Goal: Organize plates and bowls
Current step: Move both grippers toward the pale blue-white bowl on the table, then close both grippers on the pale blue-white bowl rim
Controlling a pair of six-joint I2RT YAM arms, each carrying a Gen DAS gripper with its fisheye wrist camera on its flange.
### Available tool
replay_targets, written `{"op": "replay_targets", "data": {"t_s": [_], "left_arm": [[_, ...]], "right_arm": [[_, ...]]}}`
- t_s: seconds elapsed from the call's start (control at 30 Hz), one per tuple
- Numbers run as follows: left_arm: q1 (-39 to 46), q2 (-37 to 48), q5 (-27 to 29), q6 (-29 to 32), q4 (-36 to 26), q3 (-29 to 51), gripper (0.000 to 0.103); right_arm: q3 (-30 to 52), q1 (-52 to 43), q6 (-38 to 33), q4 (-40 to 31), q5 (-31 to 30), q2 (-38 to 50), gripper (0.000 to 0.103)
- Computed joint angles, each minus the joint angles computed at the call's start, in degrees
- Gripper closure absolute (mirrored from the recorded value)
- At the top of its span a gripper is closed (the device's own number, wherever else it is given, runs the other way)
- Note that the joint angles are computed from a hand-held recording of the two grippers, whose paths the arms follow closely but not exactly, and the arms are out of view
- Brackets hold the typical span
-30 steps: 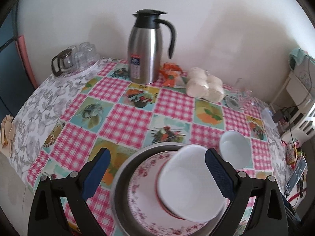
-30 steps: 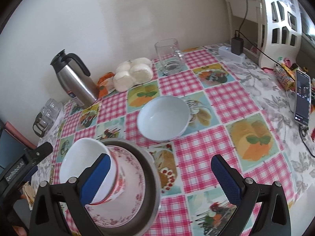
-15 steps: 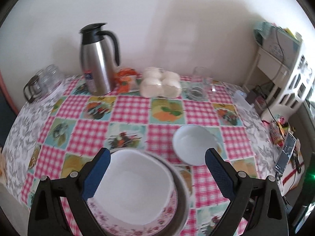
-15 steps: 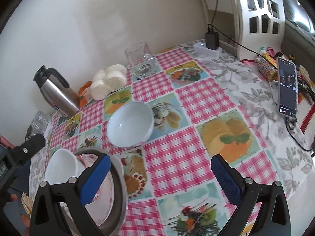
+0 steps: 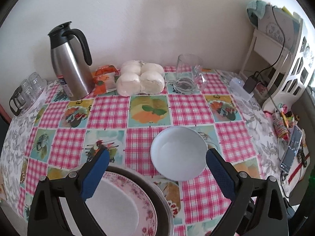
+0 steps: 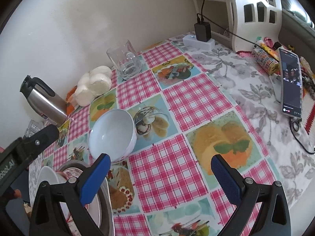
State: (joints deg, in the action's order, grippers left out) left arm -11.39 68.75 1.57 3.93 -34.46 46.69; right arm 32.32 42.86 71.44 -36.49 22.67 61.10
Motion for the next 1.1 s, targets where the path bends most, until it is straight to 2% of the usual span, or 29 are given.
{"op": "replay_targets", "data": {"t_s": [0.1, 0.13, 0.23, 0.33, 0.37, 0.4, 0.43, 0.47, 0.63, 0.7, 0.8, 0.9, 1.0, 1.1], "left_arm": [[-0.89, 6.02, -0.55, -1.29, -0.69, 2.89, 0.004], [-2.08, 8.12, -3.46, -2.55, -0.71, 3.89, 0.004], [-4.15, 13.94, -7.73, -3.60, -1.20, 6.96, 0.005], [-5.15, 20.07, -9.37, -4.92, -2.04, 10.37, 0.005], [-5.35, 21.79, -9.68, -5.27, -2.40, 11.31, 0.009], [-5.59, 23.87, -9.98, -5.75, -2.75, 12.35, 0.021], [-5.69, 26.16, -10.19, -6.37, -3.18, 13.50, 0.028], [-5.75, 28.14, -10.46, -7.15, -3.65, 14.51, 0.036], [-5.22, 35.55, -11.22, -9.47, -3.90, 17.25, 0.048], [-4.97, 37.24, -10.58, -9.80, -3.82, 17.42, 0.065], [-4.75, 38.23, -9.97, -9.98, -2.39, 16.65, 0.075], [-3.58, 36.67, -7.17, -9.55, -1.75, 15.74, 0.082], [-3.70, 33.27, -5.58, -8.67, -2.26, 14.91, 0.083], [-3.35, 27.76, -2.84, -8.03, -3.84, 13.95, 0.083]], "right_arm": [[-1.69, -3.59, -4.04, 6.08, -3.51, 1.90, 0.000], [-2.09, -4.73, -4.97, 8.20, -4.87, 3.12, 0.000], [-2.64, -7.08, -7.39, 14.10, -8.00, 7.33, 0.004], [-2.00, -8.96, -9.46, 18.19, -9.92, 11.73, 0.020], [-1.75, -9.78, -10.07, 19.61, -10.87, 13.39, 0.025], [-1.63, -10.67, -10.79, 21.31, -12.01, 14.99, 0.030], [-1.61, -11.35, -11.29, 22.53, -12.88, 16.04, 0.036], [-1.48, -12.28, -11.93, 24.41, -14.32, 17.83, 0.046], [-1.42, -15.20, -13.81, 31.03, -18.60, 23.11, 0.066], [-1.61, -15.86, -14.35, 33.21, -19.68, 24.11, 0.077], [-1.74, -16.03, -15.28, 35.69, -20.70, 25.03, 0.089], [-1.46, -15.66, -15.37, 34.78, -20.14, 24.97, 0.089], [-2.14, -15.64, -15.37, 32.57, -20.02, 21.86, 0.089], [-1.41, -14.03, -15.92, 26.69, -16.83, 16.06, 0.089]]}}
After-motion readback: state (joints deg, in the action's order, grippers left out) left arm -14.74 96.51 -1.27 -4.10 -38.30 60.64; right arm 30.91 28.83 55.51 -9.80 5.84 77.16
